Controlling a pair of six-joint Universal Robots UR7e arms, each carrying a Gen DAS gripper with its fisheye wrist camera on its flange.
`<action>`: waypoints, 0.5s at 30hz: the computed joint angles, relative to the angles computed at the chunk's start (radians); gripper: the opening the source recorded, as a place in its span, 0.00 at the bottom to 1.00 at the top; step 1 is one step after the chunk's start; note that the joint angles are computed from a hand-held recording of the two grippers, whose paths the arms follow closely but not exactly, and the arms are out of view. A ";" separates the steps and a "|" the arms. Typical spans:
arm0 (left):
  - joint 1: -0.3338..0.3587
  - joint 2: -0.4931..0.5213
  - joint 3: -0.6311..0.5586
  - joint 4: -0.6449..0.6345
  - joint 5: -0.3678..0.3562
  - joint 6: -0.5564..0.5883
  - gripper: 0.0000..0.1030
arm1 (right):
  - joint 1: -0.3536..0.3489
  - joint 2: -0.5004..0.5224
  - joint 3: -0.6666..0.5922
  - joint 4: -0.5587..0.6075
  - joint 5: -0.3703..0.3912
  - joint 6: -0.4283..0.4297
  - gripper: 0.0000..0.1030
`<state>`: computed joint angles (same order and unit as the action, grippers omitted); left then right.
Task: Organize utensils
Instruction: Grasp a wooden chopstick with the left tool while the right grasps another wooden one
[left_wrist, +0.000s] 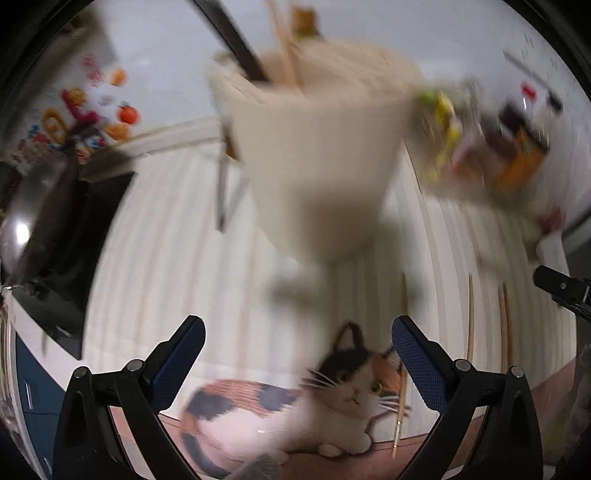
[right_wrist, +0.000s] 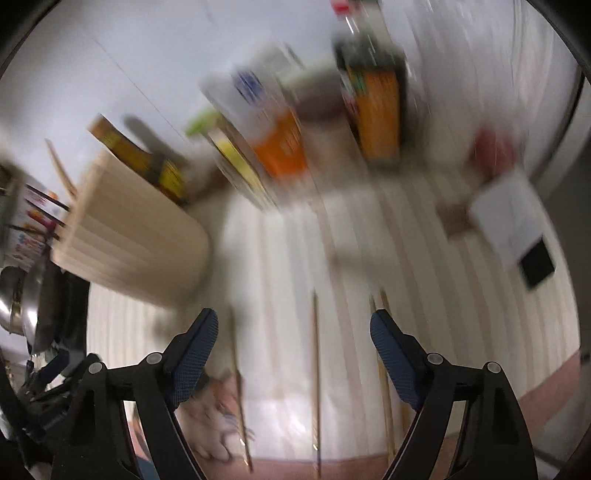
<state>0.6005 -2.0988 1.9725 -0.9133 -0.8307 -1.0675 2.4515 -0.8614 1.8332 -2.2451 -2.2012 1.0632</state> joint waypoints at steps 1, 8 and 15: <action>0.013 0.007 0.033 -0.037 -0.016 0.027 1.00 | -0.011 0.000 0.014 0.009 0.016 0.001 0.67; 0.089 0.070 0.160 -0.259 -0.114 0.180 0.77 | -0.065 0.000 0.085 0.003 0.094 0.027 0.52; 0.142 0.151 0.238 -0.397 -0.153 0.273 0.39 | -0.074 -0.007 0.106 -0.008 0.109 0.049 0.49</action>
<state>0.7427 -1.9478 2.2107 -1.3107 -0.9837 -0.7950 2.3774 -0.8686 1.9393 -2.2533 -2.0921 1.1122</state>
